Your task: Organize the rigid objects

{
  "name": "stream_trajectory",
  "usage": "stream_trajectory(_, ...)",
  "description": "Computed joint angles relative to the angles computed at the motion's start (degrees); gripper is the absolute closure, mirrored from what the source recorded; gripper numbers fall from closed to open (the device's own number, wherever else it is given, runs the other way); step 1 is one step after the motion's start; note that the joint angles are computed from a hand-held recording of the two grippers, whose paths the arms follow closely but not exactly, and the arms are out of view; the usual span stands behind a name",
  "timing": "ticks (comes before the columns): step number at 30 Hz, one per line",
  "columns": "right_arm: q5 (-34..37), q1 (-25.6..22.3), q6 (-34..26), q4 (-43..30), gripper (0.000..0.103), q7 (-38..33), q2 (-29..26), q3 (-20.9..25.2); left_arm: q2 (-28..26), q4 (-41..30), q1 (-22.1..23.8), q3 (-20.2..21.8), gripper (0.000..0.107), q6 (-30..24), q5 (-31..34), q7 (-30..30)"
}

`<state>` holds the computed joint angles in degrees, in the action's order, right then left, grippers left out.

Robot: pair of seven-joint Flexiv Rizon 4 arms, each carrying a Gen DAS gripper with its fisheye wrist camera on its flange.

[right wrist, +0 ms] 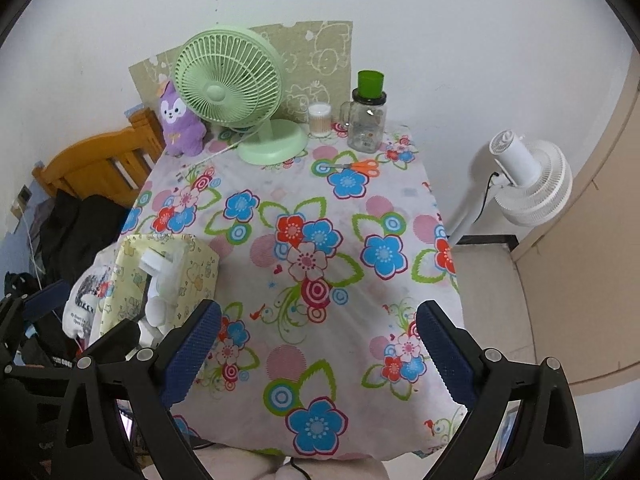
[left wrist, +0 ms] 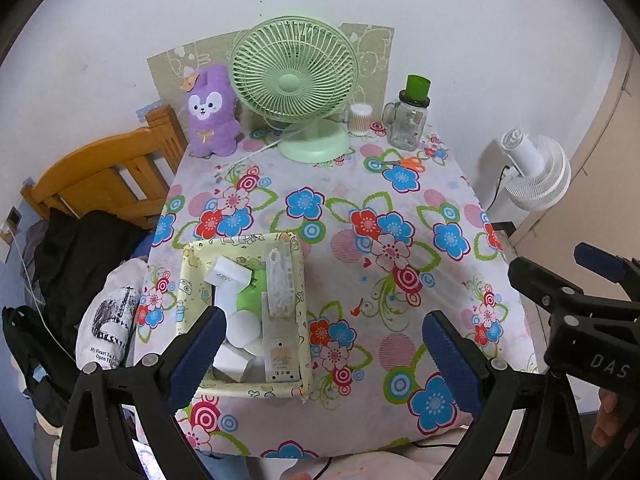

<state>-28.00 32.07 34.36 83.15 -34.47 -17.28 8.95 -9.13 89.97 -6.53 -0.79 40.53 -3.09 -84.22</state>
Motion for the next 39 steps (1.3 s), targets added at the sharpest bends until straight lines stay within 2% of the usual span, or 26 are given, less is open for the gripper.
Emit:
stream_trajectory(8, -1.71, 0.06, 0.25, 1.38, 0.002, 2.24, 1.08, -0.08, 1.45, 2.50, 0.62, 0.19, 0.004, 3.55, -2.61, -0.32)
stream_trajectory(26, -5.69, -0.18, 3.14, 4.99, 0.002, 5.51, 3.54, 0.27, 3.05, 3.26, 0.49, 0.44, 0.004, 4.84, 1.16, -4.26)
stream_trajectory(39, -8.65, -0.14, 5.22, 5.45, 0.001, 5.58, 3.49, 0.31, 3.78, 4.76, 0.61, 0.36, 0.004, 7.37, 0.40, -3.90)
